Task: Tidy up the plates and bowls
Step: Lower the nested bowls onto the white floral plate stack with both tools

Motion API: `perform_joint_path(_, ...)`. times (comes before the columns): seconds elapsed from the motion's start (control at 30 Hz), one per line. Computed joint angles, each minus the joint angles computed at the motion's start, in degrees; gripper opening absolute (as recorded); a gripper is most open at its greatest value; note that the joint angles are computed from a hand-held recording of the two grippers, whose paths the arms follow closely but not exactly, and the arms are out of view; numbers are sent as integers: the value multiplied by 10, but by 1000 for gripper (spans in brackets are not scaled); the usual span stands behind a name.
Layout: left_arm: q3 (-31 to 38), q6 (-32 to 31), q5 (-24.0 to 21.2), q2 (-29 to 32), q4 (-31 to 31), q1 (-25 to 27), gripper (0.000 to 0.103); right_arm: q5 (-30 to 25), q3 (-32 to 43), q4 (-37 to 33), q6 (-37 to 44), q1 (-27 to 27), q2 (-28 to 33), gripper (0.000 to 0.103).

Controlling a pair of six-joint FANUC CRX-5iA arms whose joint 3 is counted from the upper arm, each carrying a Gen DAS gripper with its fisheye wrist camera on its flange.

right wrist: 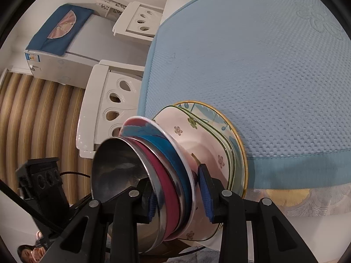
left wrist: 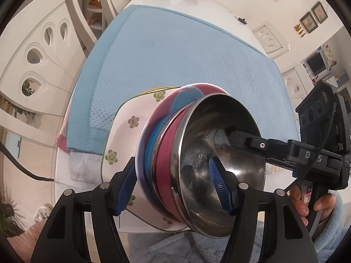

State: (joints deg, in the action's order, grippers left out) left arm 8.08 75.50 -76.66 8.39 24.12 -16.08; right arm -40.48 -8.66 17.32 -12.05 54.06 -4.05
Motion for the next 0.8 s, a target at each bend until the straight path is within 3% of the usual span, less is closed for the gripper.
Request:
perform_joint_path(0.1,-12,-4,11,-8,11,7,63,19,-14,8,-11,0,-9,34)
perform_joint_path(0.43,-19,-5,28,-32,22,27,64,9,-17,18,-11,5,-22,34)
perform_joint_path(0.57,9,22,8,-28,-26,24,64,-8,-8,19,5,7,-25,34)
perform_joint_path(0.67,43,62,-13,-22,-84,13,65,-55,21,16,40,12,-17,34)
perform_joint_path(0.73,55,73,-25,-16,-93,11,65,-125,63,12,85,20,1,40)
perform_joint_path(0.8,69,78,-29,-15,-113,0,65,-188,97,36,97,35,21,40)
